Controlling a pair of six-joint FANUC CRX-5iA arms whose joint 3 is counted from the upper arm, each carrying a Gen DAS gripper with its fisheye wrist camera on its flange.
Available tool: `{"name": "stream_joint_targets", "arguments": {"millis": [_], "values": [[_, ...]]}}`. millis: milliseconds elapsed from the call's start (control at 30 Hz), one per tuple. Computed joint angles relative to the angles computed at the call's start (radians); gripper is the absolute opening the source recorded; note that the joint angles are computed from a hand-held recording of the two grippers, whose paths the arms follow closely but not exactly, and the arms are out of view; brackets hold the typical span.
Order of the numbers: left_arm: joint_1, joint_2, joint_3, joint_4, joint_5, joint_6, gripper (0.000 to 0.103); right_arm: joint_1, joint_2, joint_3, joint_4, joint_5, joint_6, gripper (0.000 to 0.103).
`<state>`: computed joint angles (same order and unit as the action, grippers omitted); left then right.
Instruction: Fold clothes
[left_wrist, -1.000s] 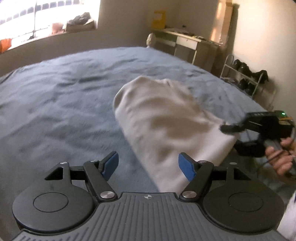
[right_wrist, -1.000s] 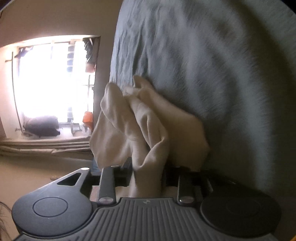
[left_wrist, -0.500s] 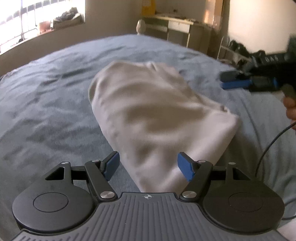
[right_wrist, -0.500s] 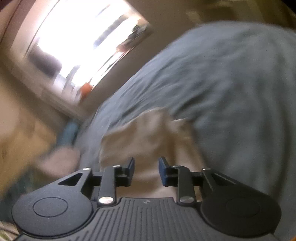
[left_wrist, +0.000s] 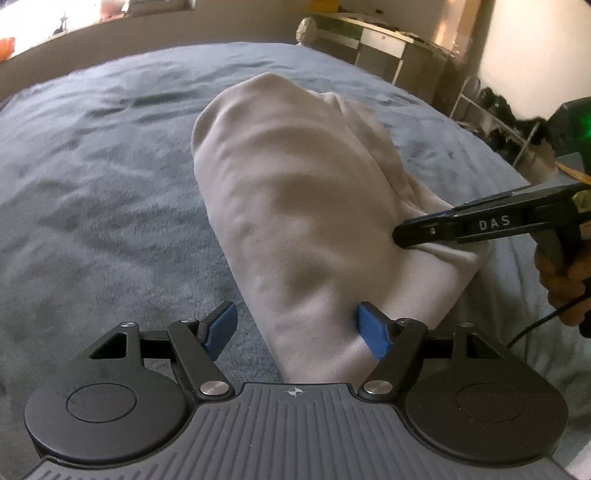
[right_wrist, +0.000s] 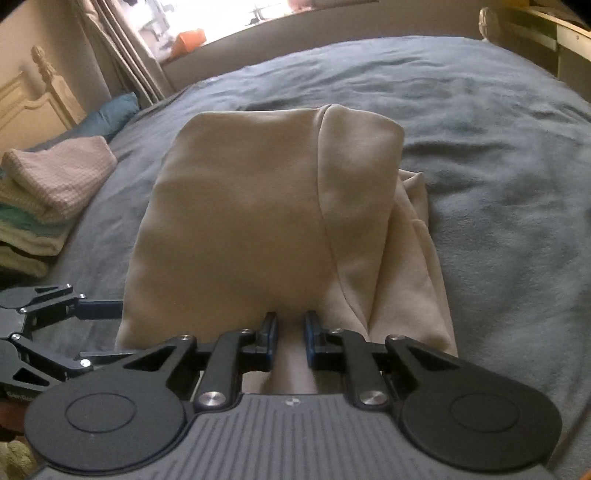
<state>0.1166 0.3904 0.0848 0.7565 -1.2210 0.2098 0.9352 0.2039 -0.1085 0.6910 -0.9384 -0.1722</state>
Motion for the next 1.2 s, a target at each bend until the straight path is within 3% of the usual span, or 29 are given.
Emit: {"name": "stream_joint_targets", "arguments": {"millis": [133,500,633,733,867,1200], "values": [[0.004,0.01,0.011,-0.002,-0.012,0.033,0.074,-0.002,0.062,0.138,-0.053,-0.099,0.153,0.017],[0.007,0.037,0.05,-0.017,-0.045,0.117,0.075,-0.103,0.183,0.263,0.12,0.065,0.269,0.017],[0.006,0.035,0.044,-0.009,-0.036,0.109,0.075,-0.144,0.215,0.279,0.073,0.098,0.301,0.017],[0.005,0.046,0.053,-0.007,-0.043,0.116,0.075,-0.157,0.267,0.335,0.007,0.047,0.373,0.015],[0.003,0.049,0.052,0.001,-0.042,0.115,0.075,-0.177,0.297,0.358,-0.035,0.054,0.4,0.013],[0.005,0.065,0.071,0.004,-0.058,0.143,0.075,-0.18,0.292,0.339,-0.021,0.074,0.369,0.012]]}}
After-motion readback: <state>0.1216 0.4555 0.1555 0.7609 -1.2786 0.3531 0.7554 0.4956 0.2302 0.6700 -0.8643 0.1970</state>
